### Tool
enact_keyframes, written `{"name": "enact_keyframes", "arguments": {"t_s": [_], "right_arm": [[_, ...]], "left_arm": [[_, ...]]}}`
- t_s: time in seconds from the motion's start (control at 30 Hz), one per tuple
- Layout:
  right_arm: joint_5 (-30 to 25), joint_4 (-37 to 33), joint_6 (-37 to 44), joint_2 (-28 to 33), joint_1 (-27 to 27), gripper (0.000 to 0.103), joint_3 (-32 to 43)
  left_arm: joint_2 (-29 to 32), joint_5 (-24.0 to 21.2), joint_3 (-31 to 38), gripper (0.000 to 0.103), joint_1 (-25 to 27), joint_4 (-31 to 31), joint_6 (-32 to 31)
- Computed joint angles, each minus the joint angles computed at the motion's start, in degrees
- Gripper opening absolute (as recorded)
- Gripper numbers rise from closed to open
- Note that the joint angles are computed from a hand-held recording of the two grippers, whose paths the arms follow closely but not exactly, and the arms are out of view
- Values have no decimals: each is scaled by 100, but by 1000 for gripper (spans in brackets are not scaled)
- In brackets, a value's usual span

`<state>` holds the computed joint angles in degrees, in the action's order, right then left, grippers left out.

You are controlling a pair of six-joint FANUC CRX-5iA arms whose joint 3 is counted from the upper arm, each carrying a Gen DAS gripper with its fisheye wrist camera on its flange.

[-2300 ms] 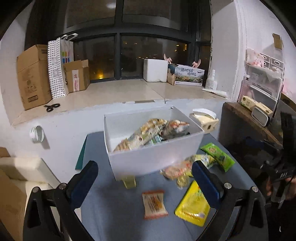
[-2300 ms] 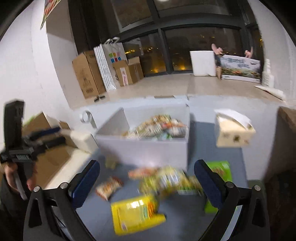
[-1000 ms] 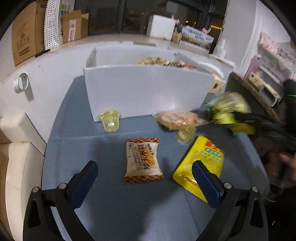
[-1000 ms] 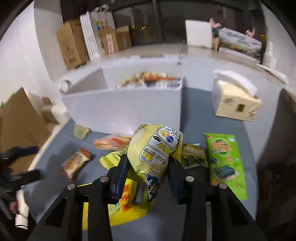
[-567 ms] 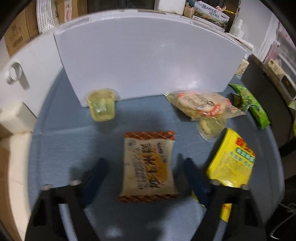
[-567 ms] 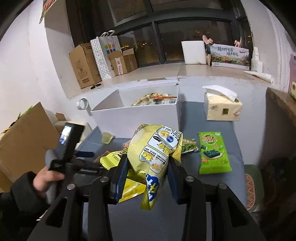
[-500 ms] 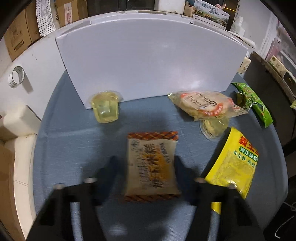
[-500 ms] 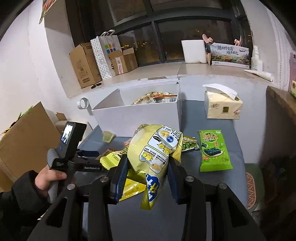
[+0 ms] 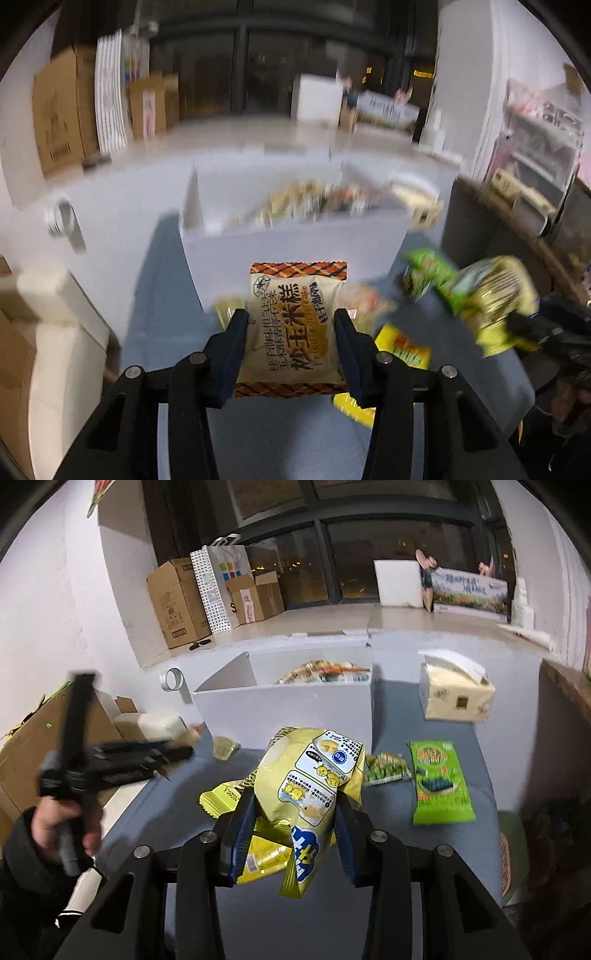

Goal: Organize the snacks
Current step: 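Carry both packs over the white box and release them inside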

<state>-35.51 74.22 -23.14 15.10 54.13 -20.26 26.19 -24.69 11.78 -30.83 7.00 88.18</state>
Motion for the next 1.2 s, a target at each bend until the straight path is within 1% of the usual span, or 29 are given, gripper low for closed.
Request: {"name": "enact_keyframes", "arguments": {"t_s": [0.07,0.1,0.2,0.33,0.37,0.43,0.5,0.6,0.63,0.67,0.7,0.73,0.77,0.8,0.83,0.87,0.9,0.93,1.0,1.13,1.2], "right_arm": [[9,45,100,64,-38,44,132],[19,98,109,91,-65,44,185],[35,93,399,239,-160,44,481],[217,89,759,454,-419,44,977],[245,8,947,540,-479,44,1155],[253,-263,1336,740,-581,44,1544],[364,-751,1891,996,-728,44,2035],[106,-1683,2878,1492,-842,44,2934],[6,-2082,3255,1689,-891,45,3297],[-44,-2293,3457,1805,-921,45,3497],[-166,-2652,3823,1985,-958,46,3834],[-271,-2840,4045,2116,-984,51,4059],[-439,-2988,4257,2290,-1011,56,4326],[-571,-3240,4550,2425,-1030,80,4578],[-633,-3401,4765,2513,-1050,99,4724],[-685,-3262,4685,2553,-1061,102,4704],[-620,-3001,4422,2515,-1068,102,4539],[-491,-2832,4213,2447,-1083,103,4360],[-192,-2650,3884,2284,-1116,103,4008],[-77,-2175,3351,2082,-1114,103,3599],[104,-1868,2943,1891,-1122,103,3274]], "left_arm": [[-97,206,-76,51,100,419,-404],[-117,253,-57,51,116,469,-470],[-25,167,382,51,136,127,-283],[236,125,833,51,238,392,-603],[361,8,1073,51,252,336,-546],[731,-297,1778,51,255,29,-309],[1149,-607,2542,51,242,-409,8],[1994,-1307,3890,51,291,-512,178],[2208,-1521,4238,51,302,-522,199],[2465,-1778,4662,53,304,-569,237],[2723,-1993,5086,58,309,-618,262],[2845,-2093,5287,66,300,-689,292],[3031,-2271,5612,94,287,-828,345],[3151,-2405,5840,103,266,-1014,474],[3159,-2398,5841,103,265,-1137,629],[3167,-2424,5809,103,299,-1034,662],[3105,-2340,5621,103,348,-836,604],[3013,-2209,5400,103,366,-775,565],[2866,-2052,5135,103,339,-930,586],[2516,-1727,4481,103,337,-686,377],[2278,-1593,4126,103,304,-693,359]]}}
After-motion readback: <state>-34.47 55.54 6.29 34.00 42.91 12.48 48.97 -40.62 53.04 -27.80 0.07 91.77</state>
